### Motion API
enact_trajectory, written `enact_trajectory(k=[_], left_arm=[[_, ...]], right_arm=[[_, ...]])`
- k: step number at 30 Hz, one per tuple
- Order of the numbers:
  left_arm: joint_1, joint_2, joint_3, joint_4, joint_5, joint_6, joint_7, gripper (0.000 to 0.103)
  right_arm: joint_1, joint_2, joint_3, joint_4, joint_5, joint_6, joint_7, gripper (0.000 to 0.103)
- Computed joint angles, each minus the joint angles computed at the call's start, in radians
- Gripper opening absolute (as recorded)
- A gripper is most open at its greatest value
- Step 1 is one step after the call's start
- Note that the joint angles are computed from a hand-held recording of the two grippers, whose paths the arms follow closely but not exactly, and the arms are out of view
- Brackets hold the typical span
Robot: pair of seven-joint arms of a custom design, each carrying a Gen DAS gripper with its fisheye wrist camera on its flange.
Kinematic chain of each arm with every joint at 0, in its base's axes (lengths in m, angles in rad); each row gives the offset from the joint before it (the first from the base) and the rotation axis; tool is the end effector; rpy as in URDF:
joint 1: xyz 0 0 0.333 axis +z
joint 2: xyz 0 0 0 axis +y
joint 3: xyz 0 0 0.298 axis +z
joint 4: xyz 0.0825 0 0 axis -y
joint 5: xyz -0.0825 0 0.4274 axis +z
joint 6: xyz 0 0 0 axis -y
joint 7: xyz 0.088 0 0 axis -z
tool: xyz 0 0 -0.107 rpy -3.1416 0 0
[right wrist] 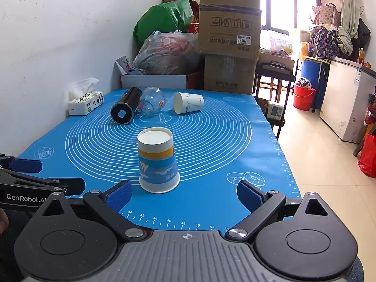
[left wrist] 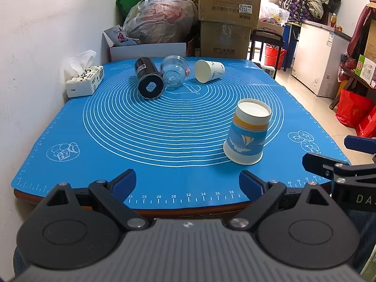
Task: Flip cup upside down
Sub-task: 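Open the right tool and pull it back from the cup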
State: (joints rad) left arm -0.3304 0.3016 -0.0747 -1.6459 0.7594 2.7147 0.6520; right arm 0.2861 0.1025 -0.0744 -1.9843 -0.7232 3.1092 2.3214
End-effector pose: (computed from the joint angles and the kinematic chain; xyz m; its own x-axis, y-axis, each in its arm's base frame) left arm 0.6626 -0.3046 0.4885 -0.0490 -0.9988 -0.0005 -0.6189 0.0308 -0.7849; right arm 0.6251 0.1930 0.4825 0.1785 -0.9839 -0.0051 -0.5064 -0.0874 -0.8579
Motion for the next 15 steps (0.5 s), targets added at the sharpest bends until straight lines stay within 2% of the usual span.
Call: enact_trajectory(k=[15], left_arm=[[0.0,0.007,-0.003,0.007,-0.014,-0.01,0.019,0.094]], right_arm=[[0.0,0.003,-0.001,-0.001,0.024,0.001,-0.021,0.098]])
